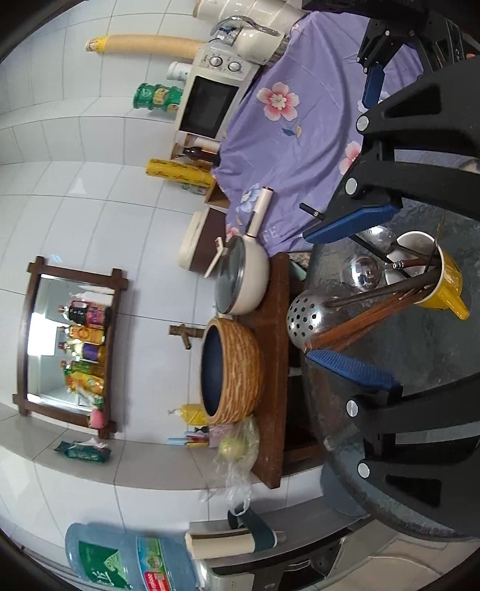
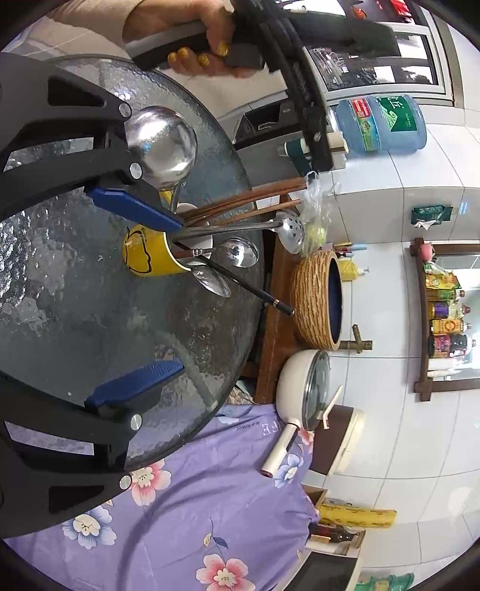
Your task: Organize utensils
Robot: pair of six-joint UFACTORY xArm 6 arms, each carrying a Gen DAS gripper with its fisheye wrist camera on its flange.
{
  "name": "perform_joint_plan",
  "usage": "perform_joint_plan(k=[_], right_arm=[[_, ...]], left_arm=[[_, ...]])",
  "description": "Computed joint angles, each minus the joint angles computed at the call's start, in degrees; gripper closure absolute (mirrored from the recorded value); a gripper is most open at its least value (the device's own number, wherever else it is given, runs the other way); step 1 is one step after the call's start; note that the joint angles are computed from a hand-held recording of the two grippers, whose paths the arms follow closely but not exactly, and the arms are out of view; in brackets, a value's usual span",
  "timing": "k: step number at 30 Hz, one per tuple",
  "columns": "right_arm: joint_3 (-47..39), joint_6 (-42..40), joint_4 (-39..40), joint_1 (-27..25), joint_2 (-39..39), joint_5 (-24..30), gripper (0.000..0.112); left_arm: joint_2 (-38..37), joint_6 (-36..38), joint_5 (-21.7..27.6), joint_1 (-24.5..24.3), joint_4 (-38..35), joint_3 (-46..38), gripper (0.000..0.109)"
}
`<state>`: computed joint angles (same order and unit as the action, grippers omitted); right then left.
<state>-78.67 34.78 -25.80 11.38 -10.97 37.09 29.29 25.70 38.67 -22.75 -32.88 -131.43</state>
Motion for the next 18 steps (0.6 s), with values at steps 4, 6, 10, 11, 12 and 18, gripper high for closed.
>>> perform_joint_plan(k=[4, 6, 10, 11, 12, 18], right_arm=[[3.1, 6.6, -6.5, 1.9, -3.0, -0.4, 0.035], [5.5, 12.2, -12.0, 3.9, -5.4, -0.5, 0.030], [9.0, 21.4, -23.0, 9.7, -8.8, 1.8, 0.027], [10.0, 24.7, -27.3, 12.5, -9.7, 3.4, 0.027], [10.6, 26.5, -29.7, 14.0, -10.3, 4.3, 0.026], [14.4, 40.9, -45.5, 28.3, -13.1, 17.9, 0.015]], left_arm=[[-10.3, 7.8, -7.6, 0.3, -6.2, 15.0, 0.024], [-17.0, 14.1, -13.1, 0.3, -11.1, 24.6, 0.017], [-28.3, 25.7, -20.1, 0.4, -20.3, 39.7, 0.012], [-31.1, 28.8, -20.8, 0.6, -22.5, 43.3, 0.012], [-33.0, 29.9, -21.4, 0.6, -22.8, 45.7, 0.012], [-46.4, 37.7, -26.4, 1.6, -28.2, 64.2, 0.012]])
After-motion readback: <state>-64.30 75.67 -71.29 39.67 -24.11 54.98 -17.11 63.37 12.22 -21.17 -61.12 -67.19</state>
